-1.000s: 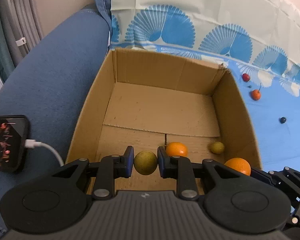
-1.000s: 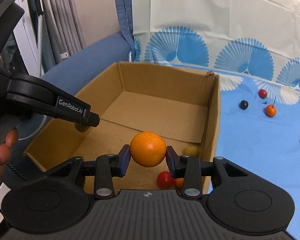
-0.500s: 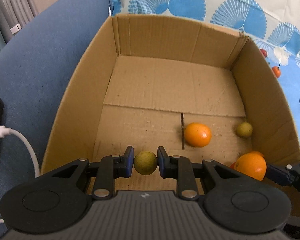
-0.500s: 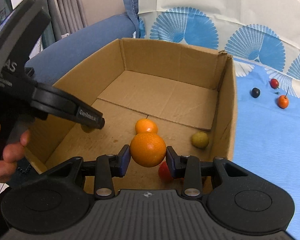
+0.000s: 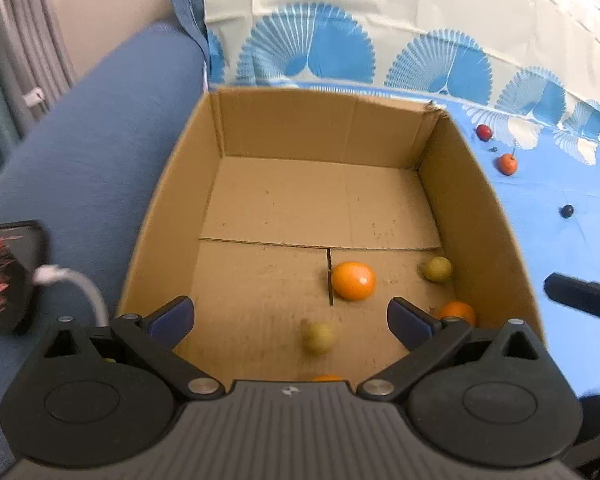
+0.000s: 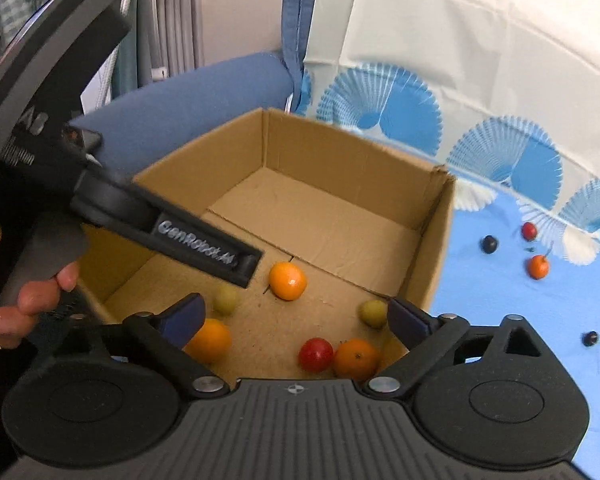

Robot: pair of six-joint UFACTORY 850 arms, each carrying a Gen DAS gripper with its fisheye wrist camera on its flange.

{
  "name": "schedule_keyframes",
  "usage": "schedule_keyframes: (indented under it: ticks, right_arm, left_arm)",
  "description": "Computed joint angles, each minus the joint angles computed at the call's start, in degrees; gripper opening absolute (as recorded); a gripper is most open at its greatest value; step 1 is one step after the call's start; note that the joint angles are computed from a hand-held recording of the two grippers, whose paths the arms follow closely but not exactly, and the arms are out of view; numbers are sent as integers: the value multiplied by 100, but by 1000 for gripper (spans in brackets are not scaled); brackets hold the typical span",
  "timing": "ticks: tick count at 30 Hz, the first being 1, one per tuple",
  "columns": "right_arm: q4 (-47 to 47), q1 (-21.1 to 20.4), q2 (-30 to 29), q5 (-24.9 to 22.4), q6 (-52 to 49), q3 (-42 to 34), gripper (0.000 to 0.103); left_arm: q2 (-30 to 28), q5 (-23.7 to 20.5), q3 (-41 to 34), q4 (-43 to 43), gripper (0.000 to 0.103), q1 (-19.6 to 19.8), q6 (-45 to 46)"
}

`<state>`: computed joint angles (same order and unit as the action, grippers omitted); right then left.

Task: Organize fruits
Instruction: 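Open both tools to drop the berry and tangerine into the box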

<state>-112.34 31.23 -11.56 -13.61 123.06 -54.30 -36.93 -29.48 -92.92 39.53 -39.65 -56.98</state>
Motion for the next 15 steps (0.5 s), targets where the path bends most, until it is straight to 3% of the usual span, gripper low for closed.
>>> schedule_keyframes:
  ticks: [4,9,15]
  right_arm:
    - [1161,170,548,-147,-799,344,100]
    - [2329,502,1219,-449,-1229,727,102]
    - [2168,1177,1875,-1251,-495,1132,102]
  left_arm:
    - [677,82,707,182,103,-193,-328]
    - [1440,-256,1411,566,103,-504,-1125]
    - [2252,-562,2127,774,103,-737,-1910]
